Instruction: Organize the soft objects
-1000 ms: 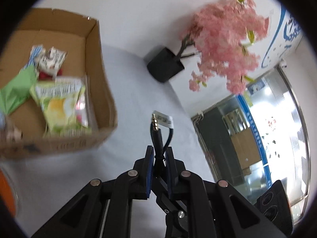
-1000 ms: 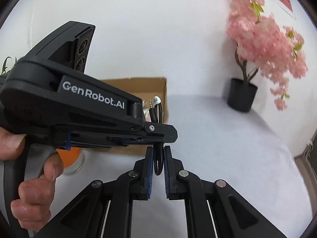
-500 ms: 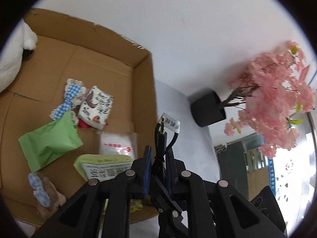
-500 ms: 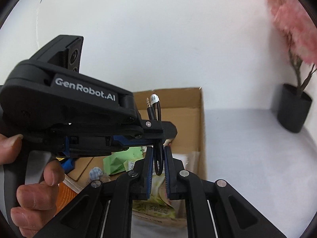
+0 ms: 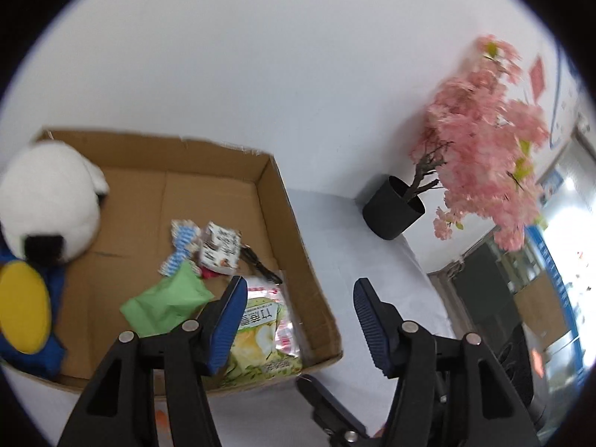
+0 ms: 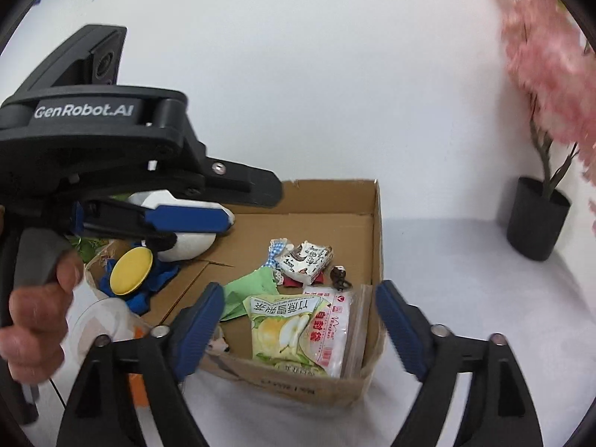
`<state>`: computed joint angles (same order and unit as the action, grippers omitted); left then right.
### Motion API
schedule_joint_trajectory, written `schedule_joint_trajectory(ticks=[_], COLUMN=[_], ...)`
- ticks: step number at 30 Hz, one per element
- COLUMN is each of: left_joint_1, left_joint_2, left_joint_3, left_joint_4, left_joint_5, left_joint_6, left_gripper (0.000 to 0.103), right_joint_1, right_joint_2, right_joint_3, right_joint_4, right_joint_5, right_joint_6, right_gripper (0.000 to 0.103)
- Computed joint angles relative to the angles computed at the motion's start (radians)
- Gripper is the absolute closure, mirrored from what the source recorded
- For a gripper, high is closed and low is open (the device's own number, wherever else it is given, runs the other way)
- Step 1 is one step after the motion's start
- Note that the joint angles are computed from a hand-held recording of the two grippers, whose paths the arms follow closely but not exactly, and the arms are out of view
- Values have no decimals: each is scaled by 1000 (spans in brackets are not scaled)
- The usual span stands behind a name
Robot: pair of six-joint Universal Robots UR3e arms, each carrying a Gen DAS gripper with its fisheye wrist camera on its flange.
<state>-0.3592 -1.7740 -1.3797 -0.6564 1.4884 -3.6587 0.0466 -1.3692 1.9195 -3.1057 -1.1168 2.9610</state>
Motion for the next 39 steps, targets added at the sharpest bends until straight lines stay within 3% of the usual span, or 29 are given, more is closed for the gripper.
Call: schedule_joint_trajectory(ticks=[4, 10, 15, 18, 22, 27, 30, 39], left_joint_1=[-57, -187, -344, -442, -581, -702, -755, -793], left_joint_2=[190, 447, 593, 658, 688, 689, 667, 652], left_joint_3=[-152, -309, -381, -410, -421, -424, -405, -412], left_joint_4=[-11, -138, -279, -362, -484, -642, -730, -739], left_joint_5=[135, 402, 624, 745, 901, 1010, 1047, 1047], left_joint_6=[68, 94, 6, -99, -251, -474, -586, -657], left_gripper=[33, 30, 26, 23, 20, 20, 20, 20], right_joint_1=[93, 240, 415, 559, 704, 852, 879, 952], right_joint_2=[-114, -309, -448, -462, -467, -457, -477, -520], right_joint_3=[53, 122, 138, 95, 46, 15, 26, 28], right_joint_4=[51, 231, 371, 429, 499, 548, 582, 633], right_joint_5=[-164, -341, -492, -642, -748, -874, -877, -961], right_joint_6=[37, 134, 241, 311, 360, 441, 463, 510], right_gripper=[6, 5, 5, 5, 5, 5, 5, 5])
